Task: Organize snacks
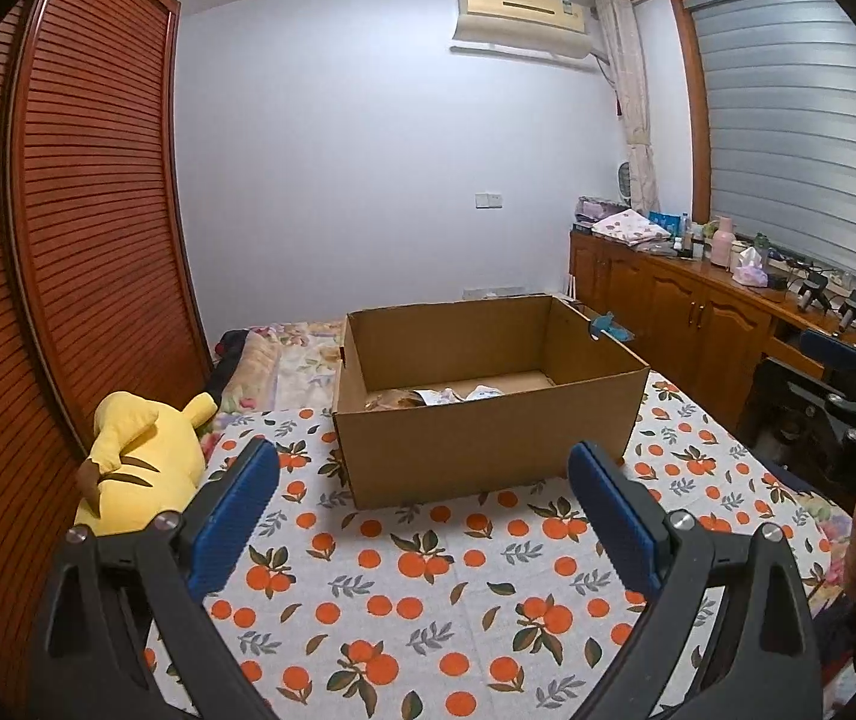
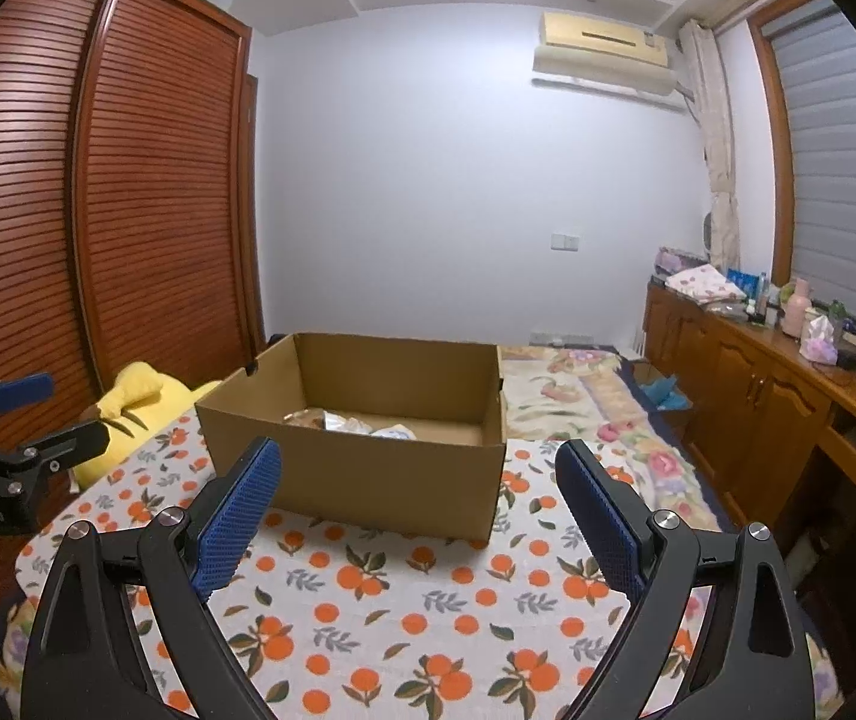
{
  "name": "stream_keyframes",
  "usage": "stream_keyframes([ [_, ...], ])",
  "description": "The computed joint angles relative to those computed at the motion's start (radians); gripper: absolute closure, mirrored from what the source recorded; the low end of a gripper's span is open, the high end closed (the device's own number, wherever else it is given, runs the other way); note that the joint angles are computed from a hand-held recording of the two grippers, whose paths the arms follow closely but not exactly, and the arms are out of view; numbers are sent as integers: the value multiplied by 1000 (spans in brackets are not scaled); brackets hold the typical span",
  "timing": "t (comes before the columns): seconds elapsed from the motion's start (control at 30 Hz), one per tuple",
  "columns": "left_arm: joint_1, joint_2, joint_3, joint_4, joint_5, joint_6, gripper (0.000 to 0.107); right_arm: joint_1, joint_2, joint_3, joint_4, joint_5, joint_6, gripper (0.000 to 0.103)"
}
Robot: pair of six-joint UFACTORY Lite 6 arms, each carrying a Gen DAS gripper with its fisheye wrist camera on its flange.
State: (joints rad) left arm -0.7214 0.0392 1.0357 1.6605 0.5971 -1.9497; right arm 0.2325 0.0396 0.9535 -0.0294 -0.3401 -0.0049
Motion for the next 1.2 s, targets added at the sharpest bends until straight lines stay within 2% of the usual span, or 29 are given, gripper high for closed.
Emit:
stream_keyframes([
  [0.4, -2, -4, -37, 41, -1, -68, 9, 3, -74, -122, 49, -69, -28, 9],
  [1.2, 2, 1, -50, 68, -4, -108, 9, 4, -36, -123, 72, -83, -29, 9],
])
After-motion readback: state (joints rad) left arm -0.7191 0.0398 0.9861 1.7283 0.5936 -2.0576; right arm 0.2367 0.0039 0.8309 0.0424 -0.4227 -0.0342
